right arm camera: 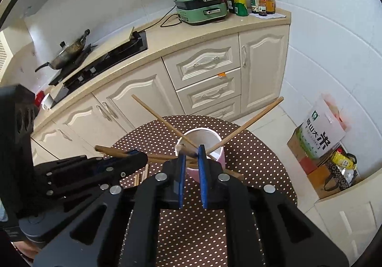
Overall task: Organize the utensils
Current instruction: 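Open the right tool over the cup while the left tool releases its chopstick, then move both open tools back down to the loose chopsticks on the table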
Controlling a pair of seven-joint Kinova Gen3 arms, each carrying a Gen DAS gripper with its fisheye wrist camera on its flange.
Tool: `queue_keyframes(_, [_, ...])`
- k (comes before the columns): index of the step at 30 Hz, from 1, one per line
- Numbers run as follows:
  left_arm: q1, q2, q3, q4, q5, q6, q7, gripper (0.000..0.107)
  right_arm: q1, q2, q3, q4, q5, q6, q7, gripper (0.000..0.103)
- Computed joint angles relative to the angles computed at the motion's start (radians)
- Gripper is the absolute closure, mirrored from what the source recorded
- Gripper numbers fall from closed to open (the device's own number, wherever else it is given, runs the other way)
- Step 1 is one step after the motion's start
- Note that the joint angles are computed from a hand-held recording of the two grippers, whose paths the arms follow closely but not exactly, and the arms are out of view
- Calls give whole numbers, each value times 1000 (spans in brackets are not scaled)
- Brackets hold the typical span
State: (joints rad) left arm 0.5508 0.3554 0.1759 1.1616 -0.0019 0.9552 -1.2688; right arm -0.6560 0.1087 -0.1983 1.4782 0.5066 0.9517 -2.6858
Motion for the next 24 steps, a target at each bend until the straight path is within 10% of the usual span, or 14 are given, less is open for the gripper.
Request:
queue_keyframes(13, [-33,-138,5,125,5,-42,28,100,-63,-50,-63,-2,122,73,-134,86])
queue_keyframes(20, [-58,-247,9,250,-38,-87,109,52,-137,-40,-103,-24,208,132,-161,84])
queue_keyframes(24, [-99,-303,17,327,-29,-95,120,52,-160,-29,-105,-22,197,120,-160,83])
